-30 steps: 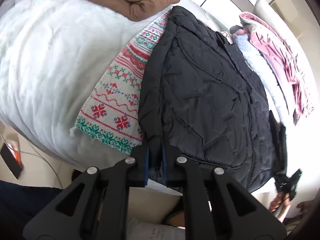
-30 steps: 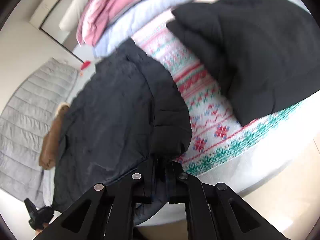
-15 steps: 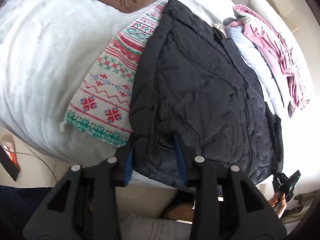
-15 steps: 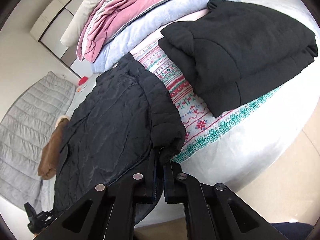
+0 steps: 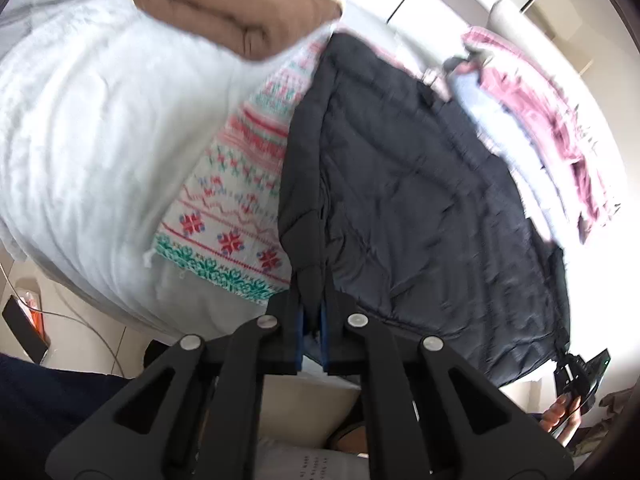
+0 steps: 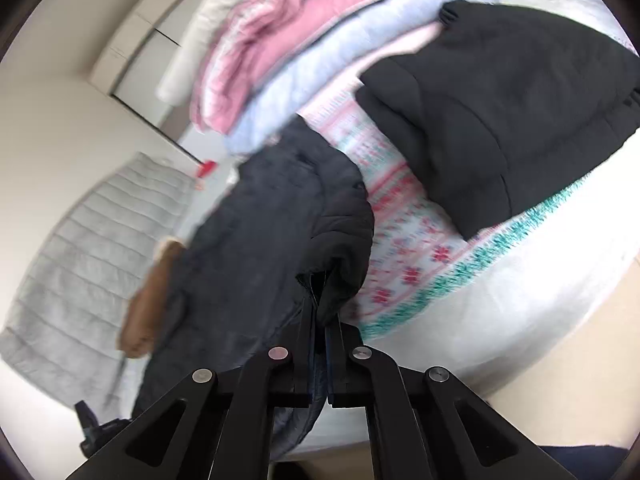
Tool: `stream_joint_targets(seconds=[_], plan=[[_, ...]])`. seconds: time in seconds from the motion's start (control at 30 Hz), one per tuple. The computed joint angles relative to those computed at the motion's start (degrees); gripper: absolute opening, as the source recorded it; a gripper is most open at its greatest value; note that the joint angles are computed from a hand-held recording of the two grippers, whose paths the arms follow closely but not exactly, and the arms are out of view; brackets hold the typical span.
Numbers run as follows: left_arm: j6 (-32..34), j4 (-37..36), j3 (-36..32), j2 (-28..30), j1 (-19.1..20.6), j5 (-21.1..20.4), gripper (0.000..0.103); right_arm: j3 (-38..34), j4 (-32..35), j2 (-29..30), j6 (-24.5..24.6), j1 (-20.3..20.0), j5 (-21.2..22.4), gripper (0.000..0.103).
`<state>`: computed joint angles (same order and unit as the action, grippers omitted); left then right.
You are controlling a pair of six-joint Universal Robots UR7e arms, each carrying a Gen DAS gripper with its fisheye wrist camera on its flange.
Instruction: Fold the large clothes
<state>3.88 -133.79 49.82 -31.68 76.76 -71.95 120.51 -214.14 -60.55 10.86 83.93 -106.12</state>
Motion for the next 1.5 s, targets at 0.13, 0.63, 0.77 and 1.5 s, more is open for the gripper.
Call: stream_joint_targets(seconds=[0.13, 0.63, 0.77, 1.5], plan=[[-0.1, -3.8, 4.1, -3.8, -1.1, -0.4, 0.007, 2.7, -3.9, -1.6, -0.8, 1.6, 3.8, 0.002], [-4.8, -5.1, 7.9, -8.0, -1.5, -1.1, 0.007, 5.3, -7.7, -3.1, 1.2, 2.7, 10.6, 0.002], [-4.3, -8.5, 8.7, -8.5, -2.2, -0.5, 0.007, 4.3, -7.4, -3.7, -0.1, 3.5, 10.4, 0.002], [-6.0, 4.5, -20.5, 7.2, -4.0, 2.7, 0.007, -11.8, 1.7, 0.6, 2.1, 1.8, 12.4, 0.002]])
